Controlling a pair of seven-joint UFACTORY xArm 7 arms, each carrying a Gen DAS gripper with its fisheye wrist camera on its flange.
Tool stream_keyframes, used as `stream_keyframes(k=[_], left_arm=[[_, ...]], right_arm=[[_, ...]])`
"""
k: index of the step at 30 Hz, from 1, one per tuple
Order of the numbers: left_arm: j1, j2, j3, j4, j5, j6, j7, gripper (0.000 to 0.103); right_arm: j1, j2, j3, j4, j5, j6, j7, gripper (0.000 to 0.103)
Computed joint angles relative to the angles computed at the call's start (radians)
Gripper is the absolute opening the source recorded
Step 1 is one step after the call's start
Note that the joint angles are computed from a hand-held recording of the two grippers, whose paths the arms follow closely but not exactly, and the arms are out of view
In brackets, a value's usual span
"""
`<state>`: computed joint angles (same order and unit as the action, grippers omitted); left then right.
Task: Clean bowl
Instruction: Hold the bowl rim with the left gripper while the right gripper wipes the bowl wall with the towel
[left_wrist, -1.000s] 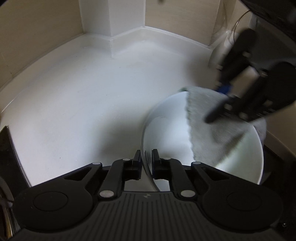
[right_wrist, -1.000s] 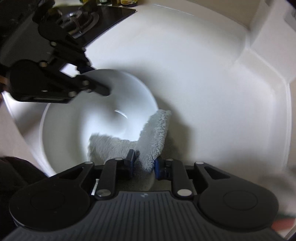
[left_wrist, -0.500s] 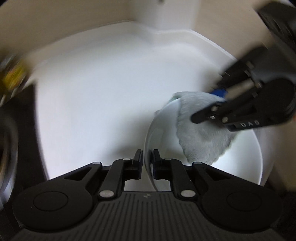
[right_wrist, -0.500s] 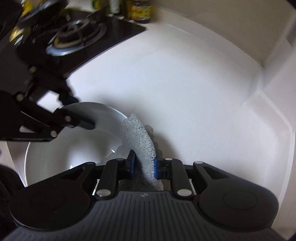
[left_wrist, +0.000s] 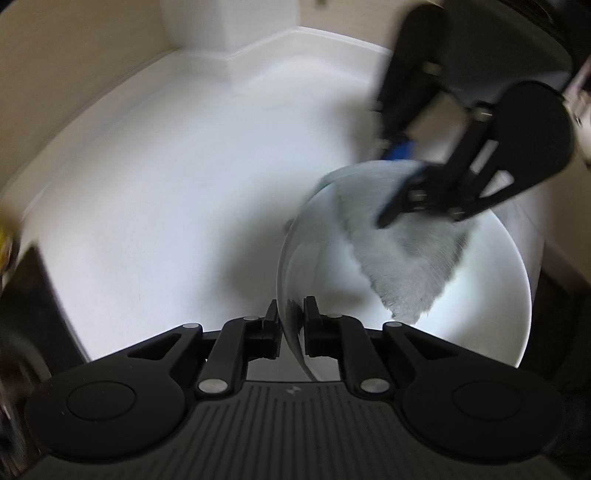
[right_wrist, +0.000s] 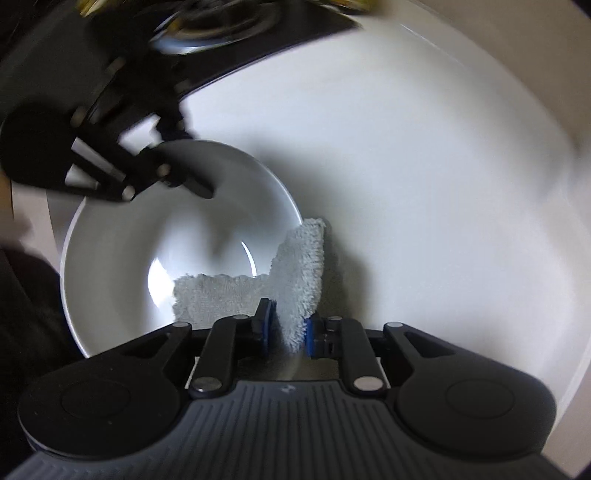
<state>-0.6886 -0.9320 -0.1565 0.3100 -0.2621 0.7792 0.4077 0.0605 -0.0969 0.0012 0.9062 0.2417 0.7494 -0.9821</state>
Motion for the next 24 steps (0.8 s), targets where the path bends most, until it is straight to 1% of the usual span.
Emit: stream_keyframes(k=[1,2,3,5,7,9,11,13,15,17,18,19,21,22,23,24], left_arm=[[-0.003,0.013,0.005,0.006,-0.001,-0.003,0.008,0.011],[0.003,0.027,0.002,0.009,-0.002,-0.009,0.001,0.015],[0.009,0.026,-0.006,0.002,-0.007,-0.022,-0.017,0.015],[0.029,-0.018,-0.034,-0.024,-0.022,-0.030,-0.107,0.015],[0.047,-0.087,-0.068,-0.041,-0.019,0.024,-0.227,0.014],[0.037,-0.158,-0.081,-0.069,-0.017,0.053,-0.303,0.014],[0.017,-0.245,-0.093,-0.109,-0.027,0.075,-0.389,0.014],[-0.007,-0.274,-0.093,-0.128,-0.014,0.072,-0.416,0.012],[-0.020,-0.232,-0.055,-0.109,0.012,0.069,-0.379,0.009],[-0.030,-0.164,-0.003,-0.071,0.039,0.077,-0.290,0.010],[-0.033,-0.140,0.020,-0.055,0.043,0.078,-0.243,0.010],[-0.040,-0.105,0.035,-0.036,0.044,0.072,-0.191,0.010],[-0.048,-0.038,0.033,0.004,0.055,0.062,-0.098,0.011],[-0.051,-0.010,0.025,0.020,0.065,0.054,-0.053,0.012],[-0.052,0.009,0.021,0.033,0.065,0.051,-0.019,0.012],[-0.052,0.021,0.021,0.041,0.059,0.052,0.005,0.012]], right_arm=[[0.008,0.011,0.005,0.005,0.016,-0.034,-0.017,0.015],[0.016,0.023,0.008,0.010,0.049,-0.070,-0.039,0.016],[0.019,0.031,0.010,0.016,0.067,-0.081,-0.046,0.017],[0.016,0.035,0.005,0.015,0.119,-0.091,-0.043,0.017],[0.009,0.034,-0.002,0.009,0.175,-0.098,-0.036,0.015],[0.001,0.018,-0.006,-0.013,0.211,-0.113,-0.005,0.014],[0.000,-0.014,-0.005,-0.065,0.221,-0.175,0.053,0.014],[0.005,-0.041,-0.011,-0.099,0.244,-0.200,0.075,0.014],[0.013,-0.067,-0.017,-0.131,0.254,-0.214,0.097,0.014],[0.014,-0.081,-0.023,-0.131,0.204,-0.165,0.104,0.012],[0.014,-0.079,-0.030,-0.118,0.184,-0.122,0.093,0.012],[0.010,-0.077,-0.042,-0.095,0.158,-0.043,0.061,0.014],[0.000,-0.069,-0.053,-0.058,0.128,0.053,0.013,0.016],[-0.006,-0.060,-0.049,-0.039,0.102,0.080,0.007,0.016],[-0.011,-0.051,-0.042,-0.023,0.073,0.096,0.007,0.016],[-0.011,-0.046,-0.029,-0.020,0.036,0.078,0.006,0.016]])
